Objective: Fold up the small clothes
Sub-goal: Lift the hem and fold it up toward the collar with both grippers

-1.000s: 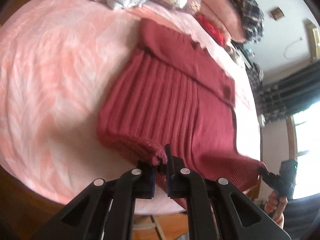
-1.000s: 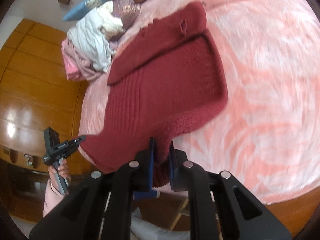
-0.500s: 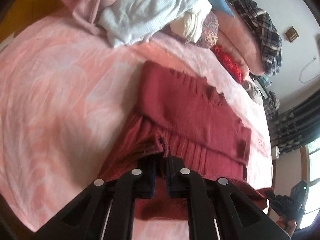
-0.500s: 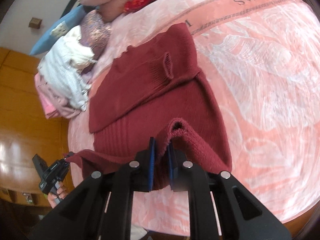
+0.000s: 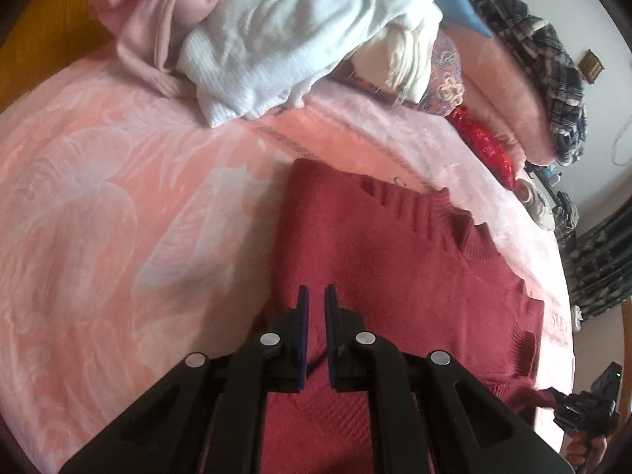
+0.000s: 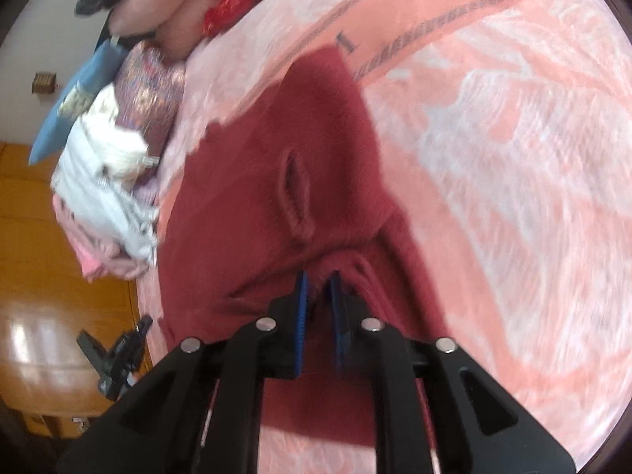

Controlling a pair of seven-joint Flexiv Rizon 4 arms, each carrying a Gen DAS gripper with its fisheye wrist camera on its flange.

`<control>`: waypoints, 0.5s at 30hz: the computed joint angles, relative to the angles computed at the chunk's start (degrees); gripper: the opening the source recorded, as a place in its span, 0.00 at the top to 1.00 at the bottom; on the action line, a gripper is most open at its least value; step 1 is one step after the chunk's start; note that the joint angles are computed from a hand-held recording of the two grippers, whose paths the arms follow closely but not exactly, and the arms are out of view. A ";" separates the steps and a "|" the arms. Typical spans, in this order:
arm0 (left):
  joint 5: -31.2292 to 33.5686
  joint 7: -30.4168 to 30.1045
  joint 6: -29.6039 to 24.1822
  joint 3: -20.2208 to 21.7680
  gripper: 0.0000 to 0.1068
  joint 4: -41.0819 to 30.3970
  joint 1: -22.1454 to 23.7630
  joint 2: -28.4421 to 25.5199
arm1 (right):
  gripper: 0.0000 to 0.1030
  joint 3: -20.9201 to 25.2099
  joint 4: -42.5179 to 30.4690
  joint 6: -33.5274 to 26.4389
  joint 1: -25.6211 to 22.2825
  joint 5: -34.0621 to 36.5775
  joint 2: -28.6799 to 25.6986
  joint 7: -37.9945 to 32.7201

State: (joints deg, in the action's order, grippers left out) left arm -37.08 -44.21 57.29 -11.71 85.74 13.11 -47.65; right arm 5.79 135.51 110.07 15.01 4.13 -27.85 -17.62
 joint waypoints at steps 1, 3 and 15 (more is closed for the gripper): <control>1.53 -1.40 -4.17 1.11 0.88 -2.43 -0.28 -0.92 | 0.63 -1.21 0.55 -0.43 0.35 -0.53 0.61 -1.39; 4.28 -2.07 -11.18 2.50 0.76 -5.99 -0.29 -1.89 | 0.57 -3.13 1.58 -1.61 1.24 -1.88 1.97 -4.77; 6.26 10.97 -8.85 3.77 0.27 -1.52 0.29 0.43 | 0.40 4.98 -0.07 -4.67 -8.07 -11.79 0.17 -18.09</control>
State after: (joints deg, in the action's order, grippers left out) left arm -30.81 -33.25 48.44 -7.95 84.21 13.40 -47.22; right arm 10.77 135.44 105.40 6.95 -7.65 -27.68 -35.72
